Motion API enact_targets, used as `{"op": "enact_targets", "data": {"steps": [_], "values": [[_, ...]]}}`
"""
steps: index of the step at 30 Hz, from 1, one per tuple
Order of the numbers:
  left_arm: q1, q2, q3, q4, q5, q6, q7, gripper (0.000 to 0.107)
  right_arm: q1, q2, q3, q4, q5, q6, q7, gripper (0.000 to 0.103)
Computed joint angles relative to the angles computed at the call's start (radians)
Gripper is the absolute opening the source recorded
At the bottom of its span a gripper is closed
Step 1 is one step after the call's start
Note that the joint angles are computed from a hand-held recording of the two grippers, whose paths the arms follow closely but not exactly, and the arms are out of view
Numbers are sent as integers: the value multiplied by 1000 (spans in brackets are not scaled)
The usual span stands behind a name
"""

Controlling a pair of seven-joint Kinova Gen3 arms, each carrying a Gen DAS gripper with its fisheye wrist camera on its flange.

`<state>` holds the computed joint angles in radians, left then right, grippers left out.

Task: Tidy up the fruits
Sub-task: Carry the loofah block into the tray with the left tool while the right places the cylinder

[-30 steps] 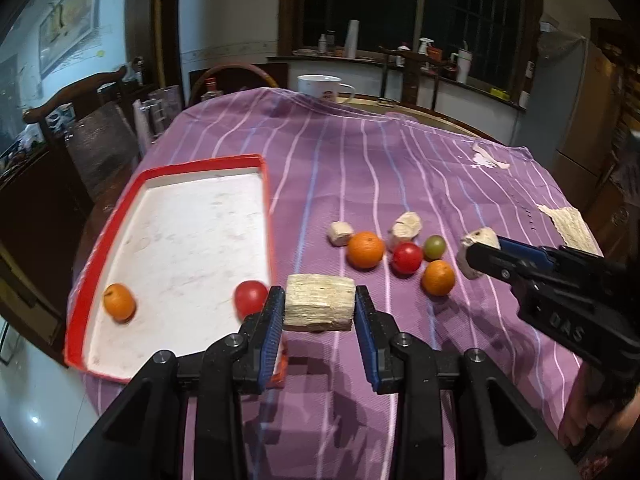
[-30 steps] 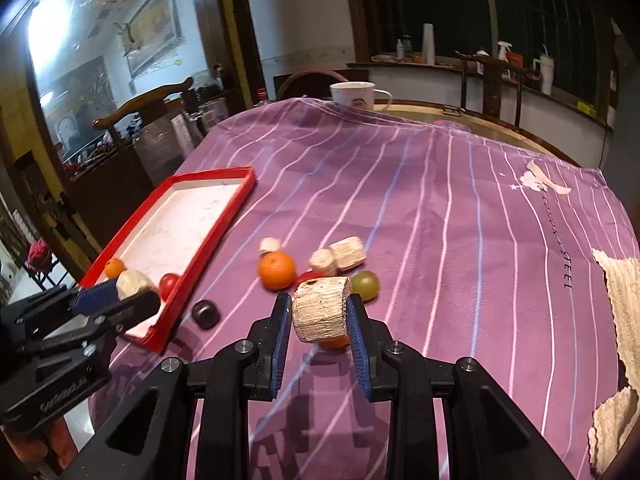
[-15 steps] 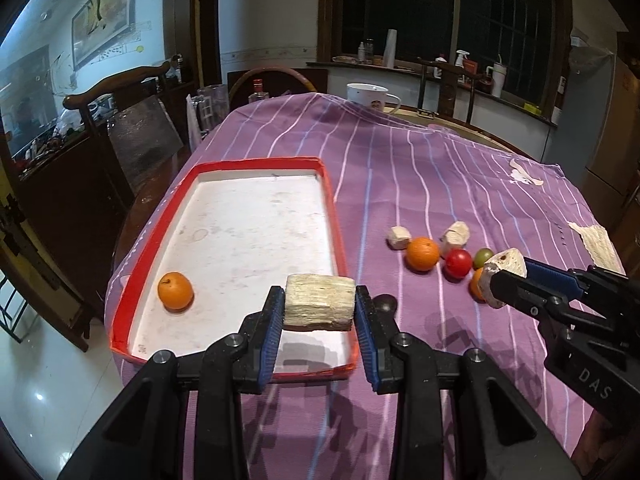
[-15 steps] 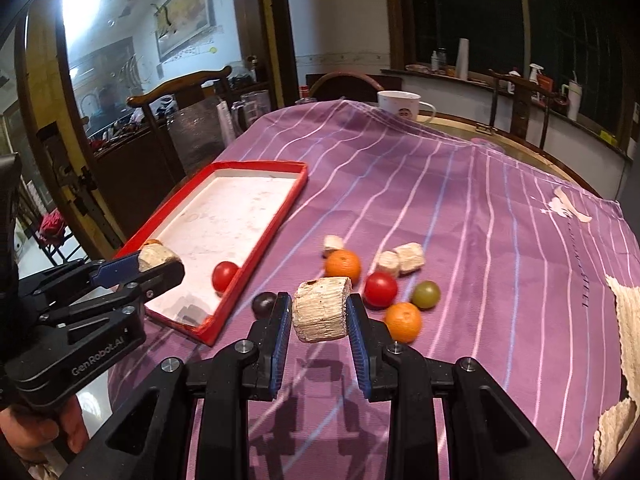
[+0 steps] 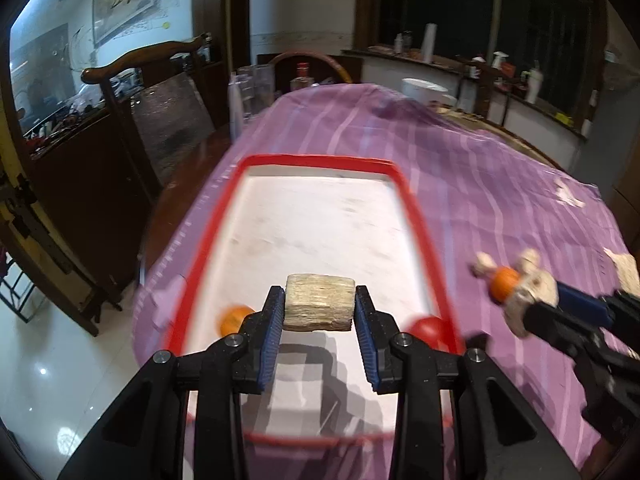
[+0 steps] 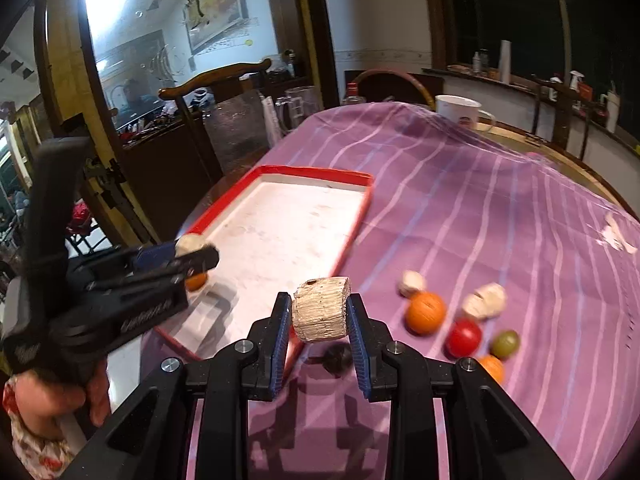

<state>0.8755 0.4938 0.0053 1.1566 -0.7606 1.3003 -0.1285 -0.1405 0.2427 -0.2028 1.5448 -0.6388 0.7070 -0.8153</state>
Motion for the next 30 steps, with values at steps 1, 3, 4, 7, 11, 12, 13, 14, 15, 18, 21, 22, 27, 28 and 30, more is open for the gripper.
{"op": "enact_targets", "data": {"steps": [1, 3, 4, 7, 11, 12, 13, 14, 15, 18, 21, 22, 27, 28, 30], "values": [[-22, -6, -1, 5, 15, -2, -12, 34, -11, 16, -2, -19, 6, 9, -10, 31], [-79, -26, 2, 31, 57, -32, -32, 34, -31, 48, -7, -57, 24, 28, -36, 31], [-95, -31, 3, 39, 70, -42, -37, 34, -48, 74, -9, -86, 40, 43, -55, 31], [-151, -39, 6, 57, 115, -67, -59, 34, -97, 130, -8, -152, 105, 71, -119, 31], [-198, -36, 7, 66, 156, -84, -91, 34, -125, 184, -21, -208, 157, 100, -170, 31], [-205, -32, 7, 64, 164, -85, -99, 34, -129, 192, -25, -216, 164, 104, -177, 31], [-214, -30, 8, 65, 174, -90, -107, 34, -136, 200, -26, -224, 176, 105, -185, 31], [-220, -27, 8, 64, 183, -93, -114, 34, -149, 207, -25, -231, 192, 106, -195, 31], [-223, -25, 7, 64, 190, -93, -119, 34, -152, 208, -28, -231, 200, 106, -200, 31], [-232, -15, 4, 60, 209, -95, -131, 34, -161, 222, -36, -245, 218, 114, -208, 31], [-224, -1, -3, 46, 209, -78, -135, 35, -157, 231, -44, -252, 215, 116, -210, 31], [-220, 2, -5, 41, 205, -73, -138, 37, -156, 236, -45, -257, 214, 122, -213, 32], [-194, -20, -16, 63, 180, -85, -99, 54, -110, 251, -77, -274, 155, 164, -164, 38], [-189, -27, -17, 68, 173, -85, -87, 56, -105, 248, -77, -270, 144, 163, -159, 38], [-172, -34, -18, 67, 150, -67, -65, 58, -92, 237, -76, -258, 121, 152, -155, 39]]}}
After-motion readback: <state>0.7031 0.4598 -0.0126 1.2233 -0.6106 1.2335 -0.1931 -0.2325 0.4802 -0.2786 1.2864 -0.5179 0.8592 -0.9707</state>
